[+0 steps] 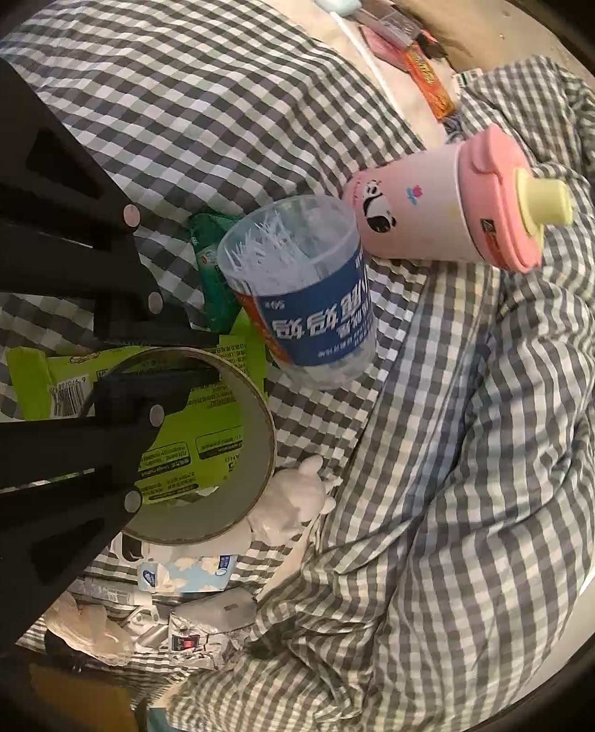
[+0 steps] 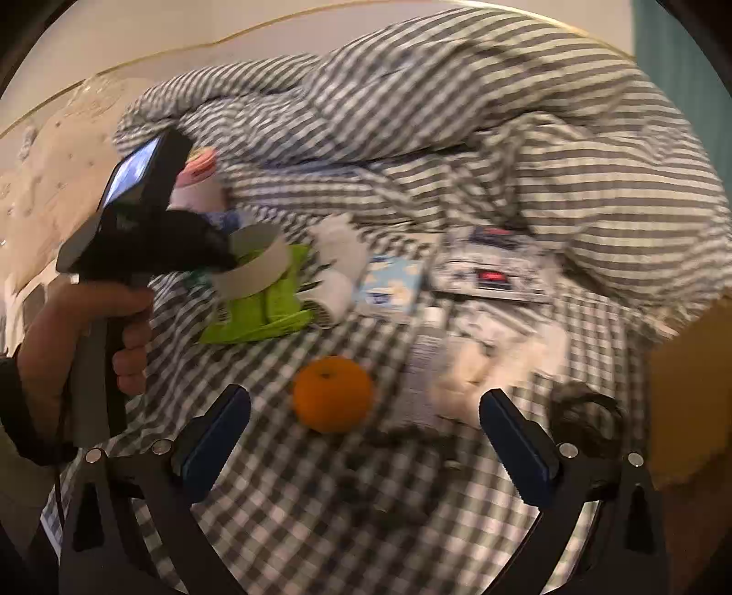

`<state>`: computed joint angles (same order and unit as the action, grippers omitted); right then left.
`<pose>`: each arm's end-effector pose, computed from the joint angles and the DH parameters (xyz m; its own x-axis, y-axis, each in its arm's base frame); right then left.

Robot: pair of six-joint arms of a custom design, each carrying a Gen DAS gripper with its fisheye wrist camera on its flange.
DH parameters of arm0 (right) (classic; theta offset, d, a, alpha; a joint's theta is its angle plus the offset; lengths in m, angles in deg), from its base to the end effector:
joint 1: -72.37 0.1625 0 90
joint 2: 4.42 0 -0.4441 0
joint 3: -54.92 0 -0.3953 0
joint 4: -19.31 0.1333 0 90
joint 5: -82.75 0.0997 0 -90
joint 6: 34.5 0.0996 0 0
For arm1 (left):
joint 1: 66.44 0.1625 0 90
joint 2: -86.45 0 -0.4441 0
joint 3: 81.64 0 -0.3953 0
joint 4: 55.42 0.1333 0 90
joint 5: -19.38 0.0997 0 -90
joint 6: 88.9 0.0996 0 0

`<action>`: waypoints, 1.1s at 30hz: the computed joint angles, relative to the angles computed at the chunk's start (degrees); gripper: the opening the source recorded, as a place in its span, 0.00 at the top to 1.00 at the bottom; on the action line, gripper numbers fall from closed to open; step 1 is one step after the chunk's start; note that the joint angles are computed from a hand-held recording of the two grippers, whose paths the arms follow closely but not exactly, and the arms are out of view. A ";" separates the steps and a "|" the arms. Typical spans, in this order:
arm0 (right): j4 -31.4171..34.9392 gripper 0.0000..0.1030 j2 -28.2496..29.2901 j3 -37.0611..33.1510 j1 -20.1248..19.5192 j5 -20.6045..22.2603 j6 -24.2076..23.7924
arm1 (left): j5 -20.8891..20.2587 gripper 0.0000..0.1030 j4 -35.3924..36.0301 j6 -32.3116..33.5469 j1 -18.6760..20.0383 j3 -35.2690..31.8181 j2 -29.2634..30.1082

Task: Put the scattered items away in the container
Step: 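Grasp the white tape roll with the left tool while the right tool grasps the orange, then lift the tape roll and orange and carry both over the cardboard box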

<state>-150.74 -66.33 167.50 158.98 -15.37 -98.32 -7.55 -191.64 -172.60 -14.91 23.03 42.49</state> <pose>0.0838 -0.6009 0.2115 -0.4804 -0.7243 0.4946 -0.8605 0.4984 -0.1060 -0.1983 -0.6066 0.0574 -0.6224 -0.7034 -0.3434 -0.1484 0.5368 -0.8305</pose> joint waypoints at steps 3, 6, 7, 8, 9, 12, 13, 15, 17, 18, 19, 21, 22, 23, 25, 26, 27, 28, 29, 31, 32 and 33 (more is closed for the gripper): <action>-0.16 0.10 2.44 -0.96 0.63 -1.36 -1.21 | -0.22 0.92 -4.79 3.59 -0.07 1.19 -0.06; 1.78 0.25 4.98 -3.04 1.14 -3.46 -1.15 | 0.04 0.93 -6.08 4.69 -0.55 2.40 -0.58; 1.94 0.25 5.83 -3.58 1.26 -4.19 -1.29 | 0.25 0.93 -5.73 4.41 -0.75 2.71 -0.81; 1.69 0.25 6.52 -3.87 1.34 -4.79 -1.63 | 0.52 0.93 -5.41 4.08 -0.92 3.04 -1.06; 0.74 0.25 7.34 -3.99 1.45 -5.59 -2.23 | 0.75 0.93 -5.01 3.54 -1.15 3.55 -1.48; -0.73 0.25 9.06 -4.53 1.64 -7.41 -3.23 | 1.79 0.93 -2.32 0.74 -1.95 5.00 -3.08; -0.65 0.25 9.37 -4.65 1.63 -7.53 -3.24 | 2.15 0.93 -1.35 -0.26 -2.26 5.44 -3.63; -0.89 0.26 10.25 -5.09 1.72 -8.38 -3.31 | 2.82 0.93 1.19 -2.47 -2.90 6.10 -4.68; -0.73 0.41 11.42 -5.87 1.80 -9.36 -2.88 | 3.24 0.93 3.63 -4.25 -3.55 6.57 -5.70; -0.52 0.44 11.93 -6.21 1.81 -9.74 -2.55 | 3.52 0.93 5.36 -5.47 -3.93 6.71 -6.25; -1.28 0.44 12.36 -6.16 1.84 -10.07 -2.74 | 3.76 0.93 6.41 -6.13 -4.12 6.82 -6.60; -2.84 0.45 12.64 -5.75 2.08 -10.46 -3.49 | 4.25 0.93 9.06 -7.94 -4.77 6.98 -7.46; -2.79 0.45 12.64 -5.79 2.19 -10.68 -3.29 | 4.45 0.93 10.34 -8.88 -5.12 7.10 -7.88; -2.45 0.45 12.50 -5.84 2.22 -10.60 -2.88 | 4.66 0.93 11.49 -9.69 -5.51 7.30 -8.31; -1.70 0.45 12.06 -5.86 2.14 -10.20 -2.13 | 5.15 0.93 13.98 -11.13 -6.37 7.45 -8.97; -1.53 0.45 11.79 -5.72 2.13 -10.04 -1.96 | 5.44 0.93 15.93 -12.21 -6.79 7.23 -9.14; -1.35 0.45 11.46 -5.50 2.12 -9.85 -1.84 | 5.71 0.93 18.13 -13.28 -7.21 6.92 -9.33; -1.21 0.45 10.99 -5.22 2.09 -9.43 -1.80 | 5.90 0.93 19.96 -14.18 -7.60 6.63 -9.47; -1.41 0.45 10.34 -4.71 2.05 -8.85 -1.87 | 6.03 0.93 21.29 -14.93 -7.99 6.43 -9.57; -1.67 0.45 8.71 -3.43 1.93 -7.49 -2.00 | 6.23 0.93 24.10 -16.74 -8.79 6.02 -9.83; -1.64 0.45 7.97 -2.91 1.98 -6.89 -1.87 | 6.30 0.93 25.62 -17.81 -9.28 5.85 -9.98; -1.47 0.45 7.12 -2.50 2.07 -6.28 -1.73 | 6.34 0.93 27.43 -19.04 -9.83 5.52 -10.09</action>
